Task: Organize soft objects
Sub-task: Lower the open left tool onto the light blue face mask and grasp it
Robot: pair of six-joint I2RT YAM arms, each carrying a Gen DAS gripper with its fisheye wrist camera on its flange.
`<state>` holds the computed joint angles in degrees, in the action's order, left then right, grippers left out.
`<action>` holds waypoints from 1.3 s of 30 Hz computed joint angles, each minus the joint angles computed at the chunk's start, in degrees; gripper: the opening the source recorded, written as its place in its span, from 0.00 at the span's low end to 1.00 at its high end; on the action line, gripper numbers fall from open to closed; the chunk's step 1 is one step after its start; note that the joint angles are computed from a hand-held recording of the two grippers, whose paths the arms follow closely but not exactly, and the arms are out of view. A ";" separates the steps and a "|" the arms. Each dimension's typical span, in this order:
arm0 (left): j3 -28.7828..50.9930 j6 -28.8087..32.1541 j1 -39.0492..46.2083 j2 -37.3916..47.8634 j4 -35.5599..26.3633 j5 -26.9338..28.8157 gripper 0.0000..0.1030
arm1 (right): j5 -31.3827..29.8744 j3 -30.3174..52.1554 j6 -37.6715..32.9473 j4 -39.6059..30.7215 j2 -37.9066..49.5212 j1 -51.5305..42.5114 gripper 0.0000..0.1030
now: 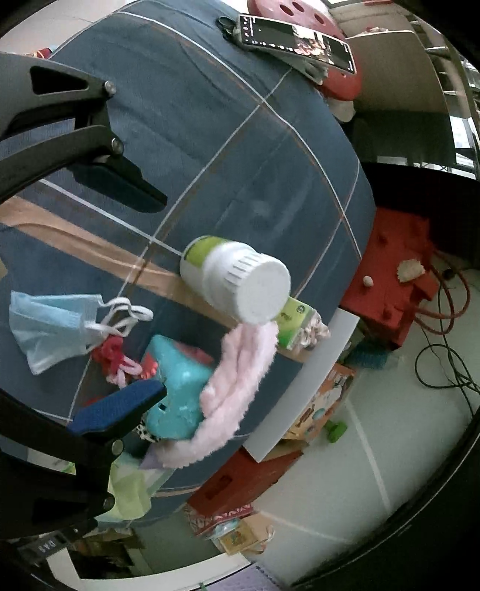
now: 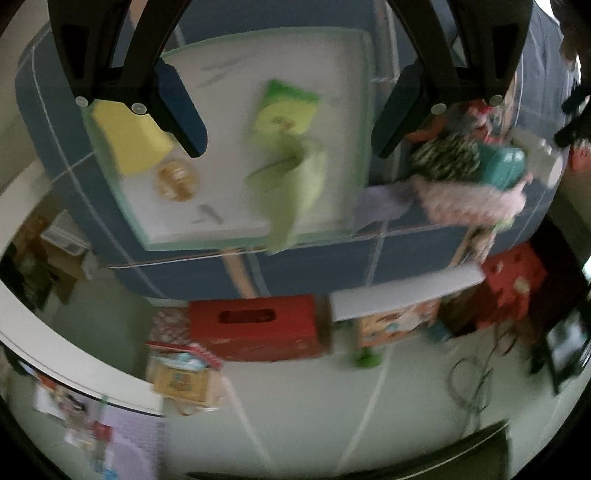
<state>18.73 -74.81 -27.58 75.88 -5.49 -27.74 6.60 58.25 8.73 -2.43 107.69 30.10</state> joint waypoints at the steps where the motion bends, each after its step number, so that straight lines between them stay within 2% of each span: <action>1: 0.05 -0.01 -0.19 0.85 0.33 0.18 0.90 | 0.07 0.00 -0.07 -0.17 0.44 0.99 0.90; 6: 0.25 -1.23 -2.07 5.45 3.22 2.18 0.97 | -1.59 -0.78 0.19 -0.95 2.91 5.06 0.90; 14: 0.95 -5.07 -5.80 15.14 8.95 6.43 0.97 | -0.81 -1.16 0.32 -1.33 5.63 8.42 0.90; 19: 4.04 -6.95 -8.33 20.79 8.16 7.52 0.97 | -1.48 -0.67 1.20 -2.97 6.50 7.24 0.90; 21: 4.32 -7.05 -8.63 22.80 10.22 8.90 0.97 | -1.84 -0.06 1.39 -3.41 6.86 6.57 0.90; 23: 4.12 -7.41 -8.79 24.42 12.61 10.21 0.97 | -2.05 0.55 1.44 -3.87 7.26 6.27 1.00; 24: 4.15 -7.80 -9.05 25.03 12.98 10.40 0.97 | -2.07 0.73 1.44 -3.97 7.37 6.23 1.00; 30: 5.03 -9.03 -10.46 27.31 12.69 10.30 0.97 | -1.58 0.92 0.31 -3.85 7.35 6.73 1.00; 32: 6.92 -6.52 -8.74 29.30 12.59 11.17 0.97 | -1.72 0.71 0.05 -3.61 7.10 6.86 1.00; 39: 14.96 -3.45 -8.64 34.94 5.91 11.53 0.97 | -0.73 1.18 0.15 -3.72 7.52 6.85 1.00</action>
<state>33.69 -78.26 -36.22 110.82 0.42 -16.21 5.87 59.43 8.88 -6.15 115.21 36.95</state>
